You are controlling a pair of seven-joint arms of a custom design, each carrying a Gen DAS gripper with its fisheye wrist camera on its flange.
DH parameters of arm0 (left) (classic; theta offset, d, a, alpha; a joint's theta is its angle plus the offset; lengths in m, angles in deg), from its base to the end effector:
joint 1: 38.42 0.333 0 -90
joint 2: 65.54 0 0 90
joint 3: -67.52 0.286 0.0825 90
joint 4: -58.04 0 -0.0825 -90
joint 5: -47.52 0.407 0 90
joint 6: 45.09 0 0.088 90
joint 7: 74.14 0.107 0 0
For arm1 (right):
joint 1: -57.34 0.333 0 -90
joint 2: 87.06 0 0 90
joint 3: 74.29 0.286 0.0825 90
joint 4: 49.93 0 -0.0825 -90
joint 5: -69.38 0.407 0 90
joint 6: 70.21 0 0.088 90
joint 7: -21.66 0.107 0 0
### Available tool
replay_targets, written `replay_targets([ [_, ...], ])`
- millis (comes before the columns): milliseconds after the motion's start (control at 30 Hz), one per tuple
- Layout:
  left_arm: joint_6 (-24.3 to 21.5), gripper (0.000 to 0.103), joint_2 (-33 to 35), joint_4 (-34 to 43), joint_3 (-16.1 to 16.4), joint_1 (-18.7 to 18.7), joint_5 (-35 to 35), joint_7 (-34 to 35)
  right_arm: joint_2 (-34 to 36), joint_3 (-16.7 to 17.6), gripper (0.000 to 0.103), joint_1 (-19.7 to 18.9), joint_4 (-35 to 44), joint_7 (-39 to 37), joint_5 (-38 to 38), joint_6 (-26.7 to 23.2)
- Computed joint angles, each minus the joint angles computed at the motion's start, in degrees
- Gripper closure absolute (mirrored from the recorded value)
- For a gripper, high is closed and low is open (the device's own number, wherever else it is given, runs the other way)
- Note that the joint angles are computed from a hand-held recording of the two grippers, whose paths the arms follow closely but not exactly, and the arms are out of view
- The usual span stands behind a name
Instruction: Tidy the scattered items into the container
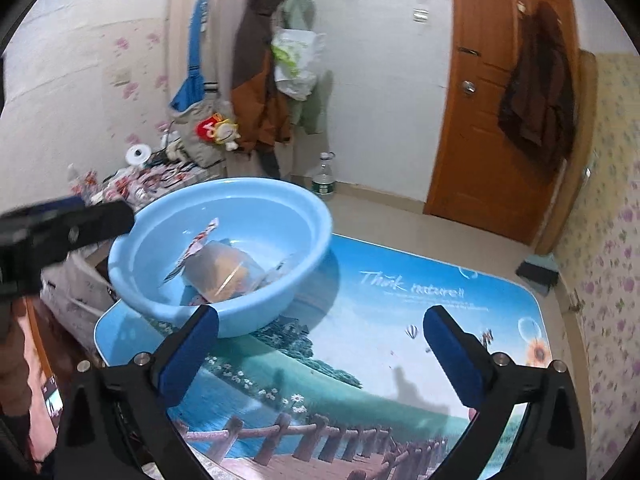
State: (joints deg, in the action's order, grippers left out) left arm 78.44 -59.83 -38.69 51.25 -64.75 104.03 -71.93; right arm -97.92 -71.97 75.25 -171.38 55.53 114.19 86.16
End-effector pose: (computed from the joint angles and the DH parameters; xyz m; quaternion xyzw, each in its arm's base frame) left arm 0.5057 -0.4094 0.5534 -0.7369 0.4997 -0.3015 0.3411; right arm 0.5449 0.1737 0.5418 -0.8156 0.3606 -0.1970 0.4073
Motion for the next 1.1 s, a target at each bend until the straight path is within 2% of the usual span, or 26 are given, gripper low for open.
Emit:
replay_targets([
  [100,-1.32,0.000,1.07,1.16,-0.11,-0.41,-0.17,0.90,0.45,0.31,0.000,-0.91,0.41,4.32,-2.04,-0.40],
  [367,-4.16,0.000,2.48,3.33,0.36,-1.99,1.63,1.28,0.47,0.26,0.000,-1.25,0.44,6.56,-3.92,-0.22],
  [1100,-3.01,0.000,1.91,2.14,0.70,-0.95,-1.74,0.77,1.52,0.54,0.000,-1.30,0.72,8.55,-5.88,-0.83],
])
